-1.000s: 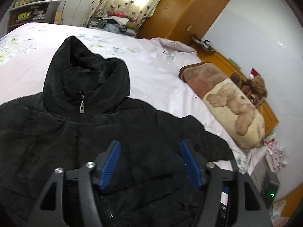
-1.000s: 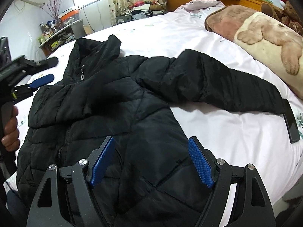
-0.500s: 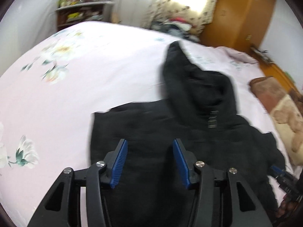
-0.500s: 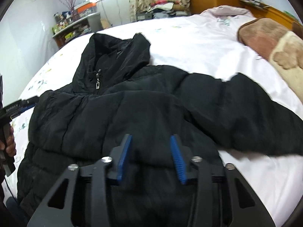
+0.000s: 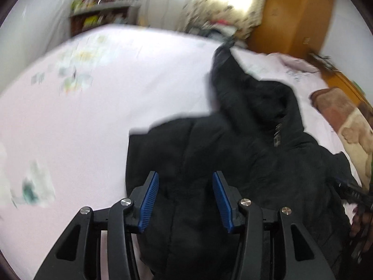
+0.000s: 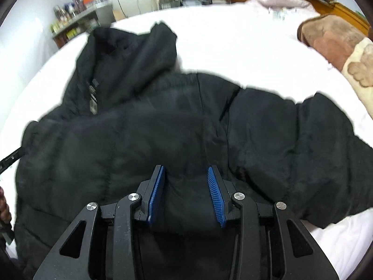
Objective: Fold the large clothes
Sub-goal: 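Fold the held sleeve across the jacket body with the left tool, then open the left tool and release the sleeve onto the jacket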
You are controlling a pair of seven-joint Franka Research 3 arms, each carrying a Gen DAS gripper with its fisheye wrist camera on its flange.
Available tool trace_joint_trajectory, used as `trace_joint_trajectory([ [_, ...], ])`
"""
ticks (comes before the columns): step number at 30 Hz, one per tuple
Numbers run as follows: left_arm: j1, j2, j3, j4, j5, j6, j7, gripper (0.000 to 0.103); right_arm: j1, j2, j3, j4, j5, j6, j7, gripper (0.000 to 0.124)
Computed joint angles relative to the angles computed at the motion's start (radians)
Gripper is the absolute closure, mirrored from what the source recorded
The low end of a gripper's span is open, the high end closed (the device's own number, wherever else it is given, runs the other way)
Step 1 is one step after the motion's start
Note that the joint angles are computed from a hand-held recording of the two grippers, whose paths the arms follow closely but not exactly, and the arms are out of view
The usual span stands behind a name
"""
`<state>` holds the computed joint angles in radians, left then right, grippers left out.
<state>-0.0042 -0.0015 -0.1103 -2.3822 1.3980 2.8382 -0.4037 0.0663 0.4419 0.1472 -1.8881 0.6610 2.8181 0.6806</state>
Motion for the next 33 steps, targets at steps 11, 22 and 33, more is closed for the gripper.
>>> trace_joint_trajectory([
  [11,-0.019,0.068,0.035,0.043,-0.184,-0.046,0.210,0.051,0.024,0.133,-0.038,0.171,-0.129,-0.086,0.157,0.085],
  [22,-0.035,-0.048,-0.026,-0.106,-0.220,-0.039,0.146,0.052,-0.027,-0.037,-0.016,-0.076,0.017,-0.074,-0.006,0.085],
  [33,-0.140,-0.330,-0.186,-0.195,-0.447,-0.205,0.248,0.051,-0.040,-0.421,-0.084,-0.401,0.341,-0.135,-0.224,0.085],
])
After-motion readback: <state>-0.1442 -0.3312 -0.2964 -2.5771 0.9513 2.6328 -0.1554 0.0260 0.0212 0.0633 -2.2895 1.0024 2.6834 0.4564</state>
